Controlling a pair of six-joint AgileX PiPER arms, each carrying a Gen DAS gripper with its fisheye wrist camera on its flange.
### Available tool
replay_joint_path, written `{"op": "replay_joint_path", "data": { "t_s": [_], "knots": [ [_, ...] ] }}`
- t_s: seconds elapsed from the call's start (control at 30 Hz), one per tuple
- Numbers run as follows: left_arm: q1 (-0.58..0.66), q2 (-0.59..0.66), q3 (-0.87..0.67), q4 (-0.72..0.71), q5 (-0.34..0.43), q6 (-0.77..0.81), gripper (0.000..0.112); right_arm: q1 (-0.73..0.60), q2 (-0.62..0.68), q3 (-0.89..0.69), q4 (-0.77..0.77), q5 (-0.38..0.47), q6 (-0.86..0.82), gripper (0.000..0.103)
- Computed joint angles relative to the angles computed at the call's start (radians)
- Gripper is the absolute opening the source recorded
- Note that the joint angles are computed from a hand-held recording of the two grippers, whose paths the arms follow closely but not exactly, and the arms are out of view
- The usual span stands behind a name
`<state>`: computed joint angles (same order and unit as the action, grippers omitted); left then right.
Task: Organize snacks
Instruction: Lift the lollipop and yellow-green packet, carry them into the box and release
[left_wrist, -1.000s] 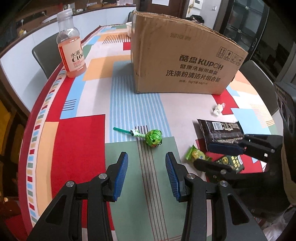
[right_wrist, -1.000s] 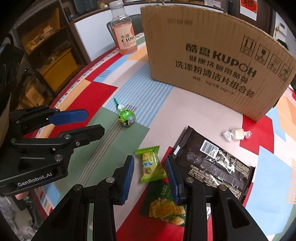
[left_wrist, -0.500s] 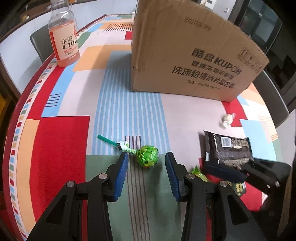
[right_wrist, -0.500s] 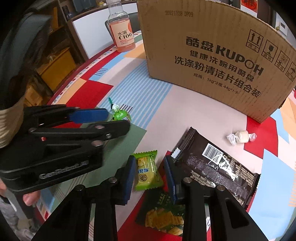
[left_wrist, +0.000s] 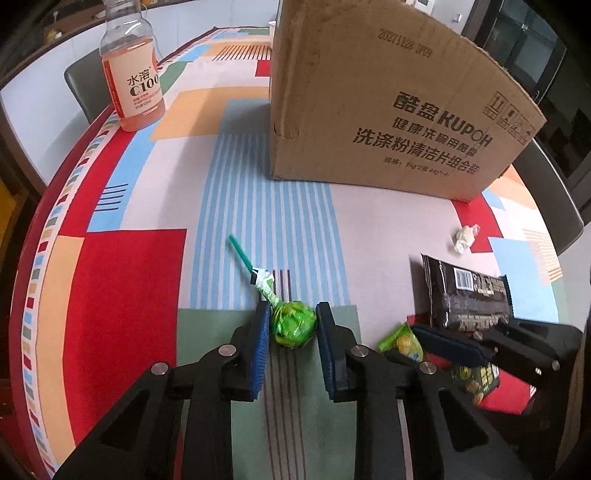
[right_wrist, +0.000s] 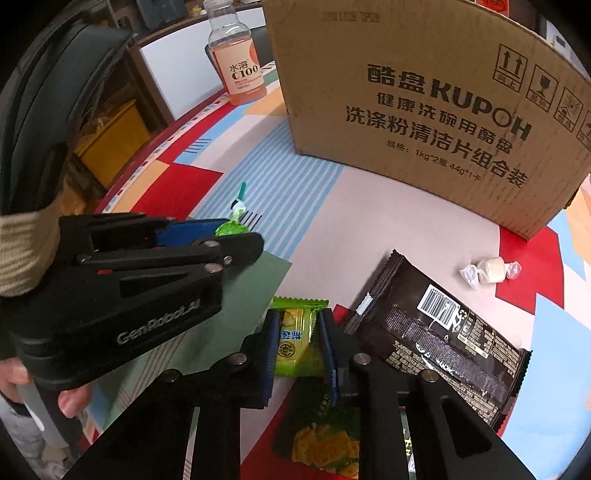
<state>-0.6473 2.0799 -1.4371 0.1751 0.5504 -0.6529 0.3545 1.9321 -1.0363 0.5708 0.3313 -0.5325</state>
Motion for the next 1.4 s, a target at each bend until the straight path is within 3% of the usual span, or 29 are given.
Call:
{"op": "replay_joint_path", "data": {
  "t_s": [0.37, 0.63, 1.03, 1.4],
  "knots": [
    [-0.041, -0.148, 0.167, 0.124, -0.043, -0.110, 0.025, -0.019, -0.048, 0.037, 0.039, 0.009, -0.037, 0.022],
    [-0.062, -0.221, 0.200, 0.188, -0.051, -0.178, 0.025, -0.033, -0.130, 0.073, 0.055, 0.008, -0.049, 0.022],
    [-0.117, -0.292, 0.136, 0.365, -0.003, -0.288, 0.025, -0.079, -0.275, 0.081, 0.027, -0.001, -0.011, 0.022],
    [-0.143, -0.293, 0.005, 0.432, 0.029, -0.271, 0.025, -0.132, -0.379, 0.046, 0.004, -0.005, 0.016, 0.022]
  ]
}}
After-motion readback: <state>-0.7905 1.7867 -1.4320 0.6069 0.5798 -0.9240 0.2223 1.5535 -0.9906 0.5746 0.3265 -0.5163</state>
